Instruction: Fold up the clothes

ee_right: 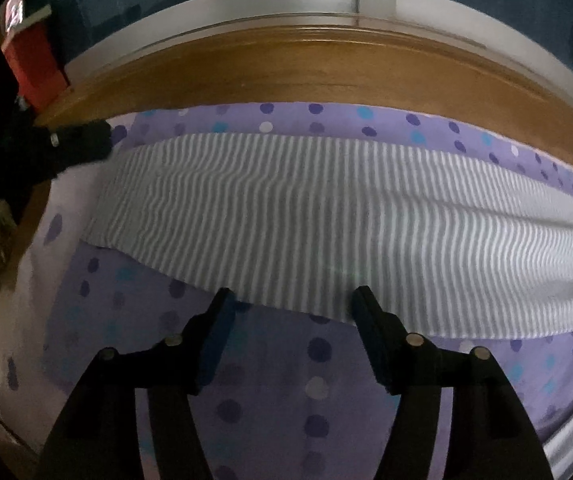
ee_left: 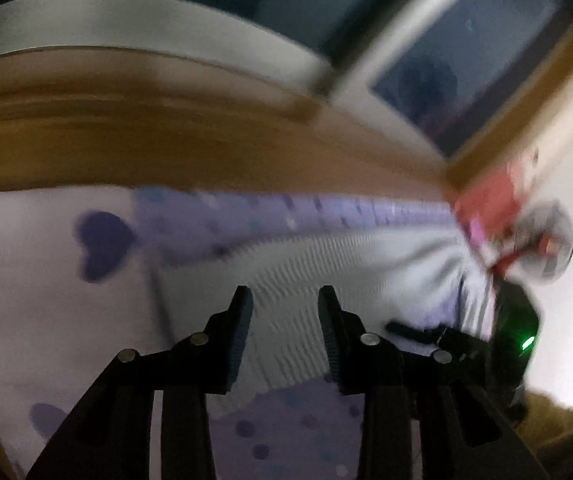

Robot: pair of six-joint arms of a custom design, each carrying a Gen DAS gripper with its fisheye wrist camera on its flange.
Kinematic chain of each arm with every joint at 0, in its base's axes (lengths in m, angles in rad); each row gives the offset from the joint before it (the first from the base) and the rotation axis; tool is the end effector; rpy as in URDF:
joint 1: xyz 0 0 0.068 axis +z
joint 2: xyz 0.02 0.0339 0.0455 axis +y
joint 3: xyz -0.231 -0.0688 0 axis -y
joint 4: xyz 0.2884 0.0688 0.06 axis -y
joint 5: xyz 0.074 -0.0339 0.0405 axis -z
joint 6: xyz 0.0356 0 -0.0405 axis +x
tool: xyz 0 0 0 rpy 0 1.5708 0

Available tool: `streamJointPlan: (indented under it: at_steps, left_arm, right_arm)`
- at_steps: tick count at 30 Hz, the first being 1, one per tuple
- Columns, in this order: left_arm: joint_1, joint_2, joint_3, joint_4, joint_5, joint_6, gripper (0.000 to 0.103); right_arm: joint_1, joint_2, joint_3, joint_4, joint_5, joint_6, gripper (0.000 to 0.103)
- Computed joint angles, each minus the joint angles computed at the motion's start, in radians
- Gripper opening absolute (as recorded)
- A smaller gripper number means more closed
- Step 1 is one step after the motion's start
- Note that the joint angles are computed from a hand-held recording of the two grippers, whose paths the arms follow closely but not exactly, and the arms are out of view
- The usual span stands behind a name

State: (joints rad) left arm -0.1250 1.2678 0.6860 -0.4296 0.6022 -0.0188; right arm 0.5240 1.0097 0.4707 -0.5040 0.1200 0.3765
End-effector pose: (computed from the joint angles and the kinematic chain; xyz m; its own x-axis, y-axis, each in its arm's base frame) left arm 0.2751 -0.0549 0.1380 -0.8484 0.0910 -0.5216 0.3851 0.7820 -0.4900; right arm 0.2017 0.1116 0.1181 -0.8591 -0.0748 -0.5064 -0.1384 0.9864 0.0890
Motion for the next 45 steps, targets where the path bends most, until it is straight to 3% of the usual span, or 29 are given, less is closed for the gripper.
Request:
streamJointPlan:
  at_steps: [3, 6, 9, 12, 14, 20, 25, 27, 30, 34, 38, 42, 45]
  left_arm:
    - [-0.064, 0.035, -0.006, -0.006, -0.076, -0.005, 0.035]
    - [-0.091, 0.005, -0.047, 0.035, -0.116, -0.029, 0.035]
    - [-0.098, -0.004, -0.041, 0.016, -0.14, -0.042, 0.035]
    - [-0.11, -0.009, -0.032, 0.002, -0.178, -0.052, 0.035]
    - [-0.13, -0.021, -0.036, 0.001, -0.212, -0.064, 0.035]
    - [-0.151, -0.028, -0.051, 0.026, -0.252, -0.091, 0.035]
    - [-0.181, -0.063, -0.06, 0.005, -0.278, -0.155, 0.035]
    - [-0.229, -0.082, -0.054, -0.021, -0.277, -0.193, 0.035]
    - [-0.36, -0.124, -0.047, -0.044, -0.338, -0.271, 0.035]
    - [-0.597, -0.116, 0.0, -0.022, -0.457, -0.457, 0.035]
    - [-0.845, 0.046, 0.144, 0.022, -0.629, -0.667, 0.036]
    - [-1.003, 0.276, 0.348, 0.031, -0.728, -0.799, 0.036]
    - [-1.07, 0.441, 0.498, 0.046, -0.715, -0.874, 0.036]
  right_arm:
    - [-0.02, -0.082, -0.021, -0.066, -0.04, 0.009, 0.061]
    - [-0.028, -0.217, -0.049, -0.099, 0.086, -0.048, 0.061]
    - [-0.156, -0.191, -0.03, -0.092, 0.11, -0.162, 0.061]
    - [-0.319, -0.107, -0.047, -0.044, 0.072, -0.232, 0.061]
    - [-0.432, -0.188, -0.117, -0.034, -0.052, -0.25, 0.063]
    - [-0.455, -0.463, -0.212, -0.235, -0.057, -0.311, 0.063]
    - [-0.568, -0.651, -0.24, -0.393, -0.146, -0.353, 0.062]
    - [-0.654, -0.782, -0.253, -0.483, -0.208, -0.425, 0.063]
    - [-0.856, -0.838, -0.234, -0.545, -0.323, -0.594, 0.064]
    - [-1.224, -0.674, -0.165, -0.523, -0.55, -0.891, 0.064]
    - [-1.59, -0.332, -0.04, -0.484, -0.753, -1.277, 0.064]
    - [-1.827, 0.054, 0.151, -0.446, -0.84, -1.601, 0.064]
    - [-1.893, 0.281, 0.314, -0.426, -0.836, -1.656, 0.064]
